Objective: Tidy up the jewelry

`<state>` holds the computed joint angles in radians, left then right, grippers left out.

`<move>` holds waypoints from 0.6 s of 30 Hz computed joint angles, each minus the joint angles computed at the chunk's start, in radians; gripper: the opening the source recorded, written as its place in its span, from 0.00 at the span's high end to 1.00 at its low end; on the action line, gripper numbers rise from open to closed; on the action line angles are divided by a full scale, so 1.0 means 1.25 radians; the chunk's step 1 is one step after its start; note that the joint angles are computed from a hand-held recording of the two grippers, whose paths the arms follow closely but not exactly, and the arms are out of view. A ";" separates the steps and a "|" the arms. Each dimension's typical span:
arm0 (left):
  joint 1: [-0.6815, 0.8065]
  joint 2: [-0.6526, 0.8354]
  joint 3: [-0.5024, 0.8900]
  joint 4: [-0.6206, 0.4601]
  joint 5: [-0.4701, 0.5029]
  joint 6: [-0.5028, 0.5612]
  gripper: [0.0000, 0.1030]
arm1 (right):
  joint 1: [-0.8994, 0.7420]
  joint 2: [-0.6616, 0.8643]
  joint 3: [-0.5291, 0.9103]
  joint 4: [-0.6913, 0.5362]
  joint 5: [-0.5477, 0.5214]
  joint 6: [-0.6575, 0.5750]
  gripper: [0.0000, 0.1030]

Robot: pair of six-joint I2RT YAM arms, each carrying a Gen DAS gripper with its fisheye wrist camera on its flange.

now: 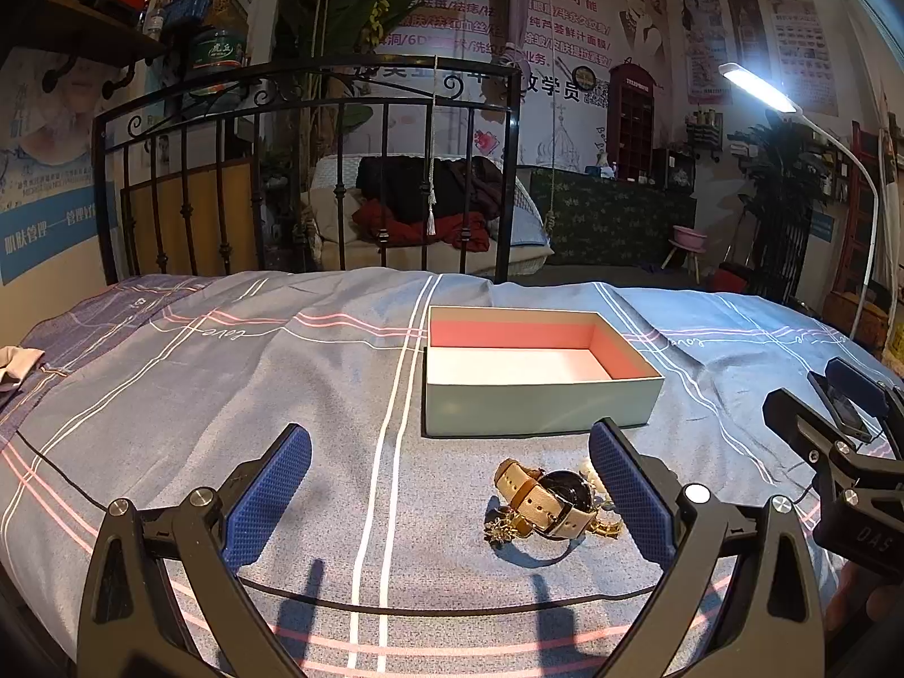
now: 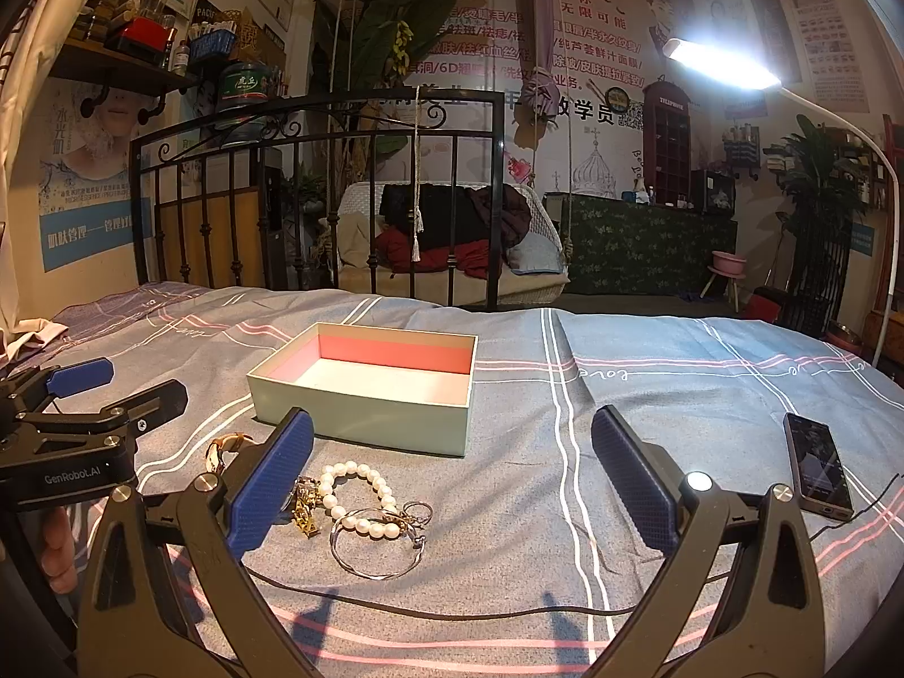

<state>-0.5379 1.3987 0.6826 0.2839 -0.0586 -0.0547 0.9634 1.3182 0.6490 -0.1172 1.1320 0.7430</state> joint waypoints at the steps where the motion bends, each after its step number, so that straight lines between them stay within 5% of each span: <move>1: 0.000 -0.001 0.001 -0.002 0.001 -0.001 0.06 | 0.000 0.002 0.001 0.001 0.000 0.000 0.06; 18: 0.008 0.007 0.023 -0.037 0.008 -0.002 0.06 | 0.007 0.008 -0.001 -0.018 -0.005 0.027 0.06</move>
